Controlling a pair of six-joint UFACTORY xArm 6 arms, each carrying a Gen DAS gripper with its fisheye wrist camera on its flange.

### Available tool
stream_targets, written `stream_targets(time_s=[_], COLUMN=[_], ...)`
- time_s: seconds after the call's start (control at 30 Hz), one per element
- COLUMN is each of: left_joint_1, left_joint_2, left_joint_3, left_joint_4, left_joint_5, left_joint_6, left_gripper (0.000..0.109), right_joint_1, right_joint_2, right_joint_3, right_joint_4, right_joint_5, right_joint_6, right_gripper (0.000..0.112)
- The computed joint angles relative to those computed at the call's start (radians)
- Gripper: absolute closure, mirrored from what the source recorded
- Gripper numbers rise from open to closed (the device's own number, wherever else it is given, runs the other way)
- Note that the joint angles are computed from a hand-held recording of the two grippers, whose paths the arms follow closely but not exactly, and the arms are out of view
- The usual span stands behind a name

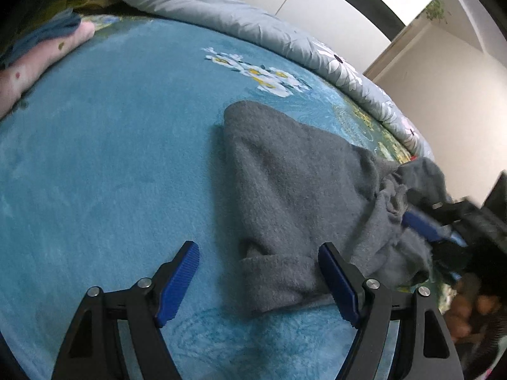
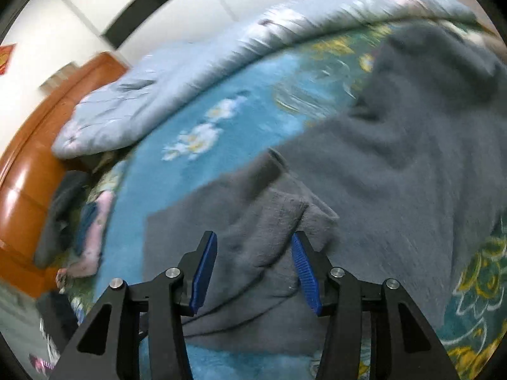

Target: Fold clothes

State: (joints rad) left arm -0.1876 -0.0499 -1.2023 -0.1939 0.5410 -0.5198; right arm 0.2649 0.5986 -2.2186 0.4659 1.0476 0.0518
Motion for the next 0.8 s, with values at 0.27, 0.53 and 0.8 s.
stream_targets(time_s=[0.27, 0.53, 0.8], left_joint_1=[0.003, 0.01, 0.013], left_joint_2=[-0.002, -0.01, -0.01], left_joint_3=[0.004, 0.018, 0.022], left_joint_4=[-0.033, -0.107, -0.131], left_joint_5=[-0.003, -0.019, -0.027], left_joint_6=[0.02, 0.057, 0.061], left_gripper=[0.028, 0.028, 0.028], right_joint_1=[-0.034, -0.073, -0.088], right_joint_2=[-0.057, -0.096, -0.098], right_joint_3=[0.112, 0.207, 0.201], right_joint_4=[0.142, 0.171, 0.205], right_joint_5=[-0.051, -0.034, -0.073], right_joint_6=[-0.026, -0.084, -0.16], right_gripper=[0.102, 0.102, 0.069])
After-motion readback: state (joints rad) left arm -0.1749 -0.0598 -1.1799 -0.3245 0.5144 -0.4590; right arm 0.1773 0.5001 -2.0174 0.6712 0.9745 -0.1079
